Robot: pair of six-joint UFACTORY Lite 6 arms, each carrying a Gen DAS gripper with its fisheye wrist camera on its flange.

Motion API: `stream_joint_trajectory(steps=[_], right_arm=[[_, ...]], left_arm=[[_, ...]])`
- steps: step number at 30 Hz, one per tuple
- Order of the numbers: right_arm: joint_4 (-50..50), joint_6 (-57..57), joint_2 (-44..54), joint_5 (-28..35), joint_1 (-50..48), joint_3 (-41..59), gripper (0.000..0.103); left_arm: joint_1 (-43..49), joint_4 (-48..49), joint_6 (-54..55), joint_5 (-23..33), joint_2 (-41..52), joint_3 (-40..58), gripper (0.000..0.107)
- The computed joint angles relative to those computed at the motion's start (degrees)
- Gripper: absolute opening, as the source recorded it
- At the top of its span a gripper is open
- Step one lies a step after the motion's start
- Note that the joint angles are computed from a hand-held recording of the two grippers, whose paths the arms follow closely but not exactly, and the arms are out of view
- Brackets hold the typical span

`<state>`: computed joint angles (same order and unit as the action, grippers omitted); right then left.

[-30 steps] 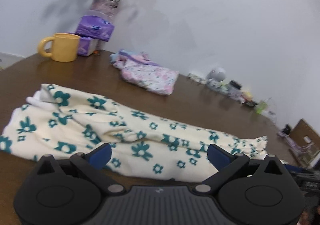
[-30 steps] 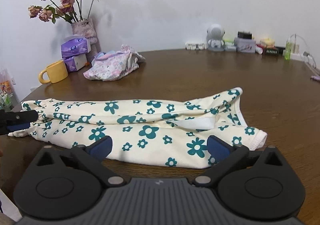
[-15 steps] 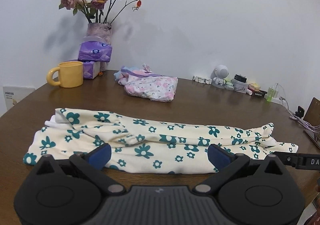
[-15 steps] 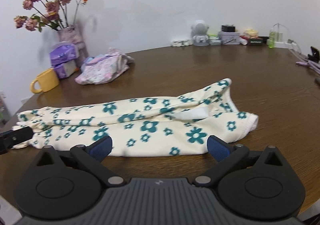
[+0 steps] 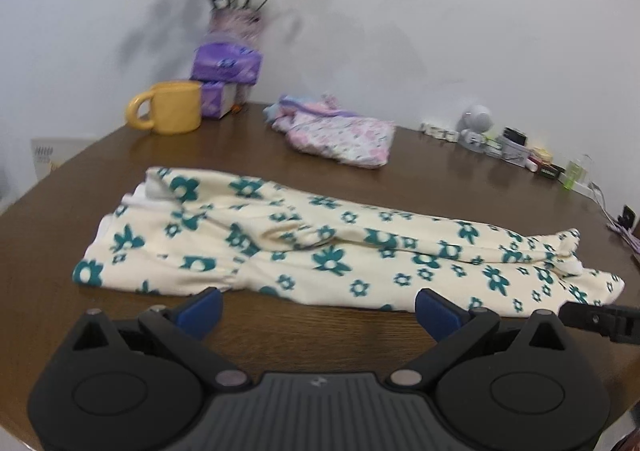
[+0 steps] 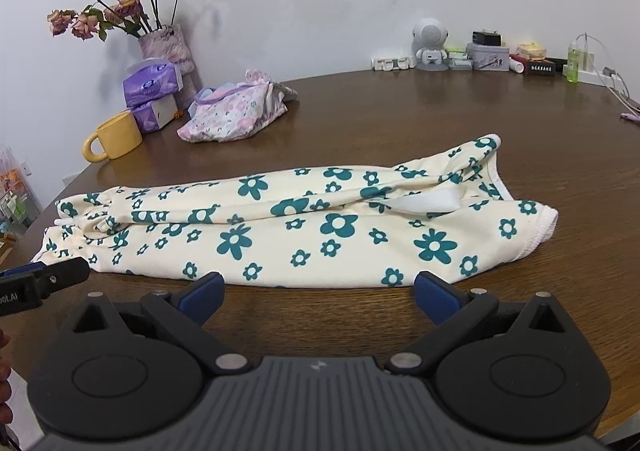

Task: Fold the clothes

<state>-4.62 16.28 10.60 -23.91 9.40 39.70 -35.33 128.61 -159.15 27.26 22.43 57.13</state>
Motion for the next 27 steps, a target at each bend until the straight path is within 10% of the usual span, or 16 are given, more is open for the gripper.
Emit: stream_joint_trajectory(steps=[27], right_arm=[[5.37, -7.56, 14.01, 0.17, -2.64, 18.66, 0.102]], left_arm=[[11.08, -1.35, -10.51, -6.38, 2.53, 4.01, 0.102]])
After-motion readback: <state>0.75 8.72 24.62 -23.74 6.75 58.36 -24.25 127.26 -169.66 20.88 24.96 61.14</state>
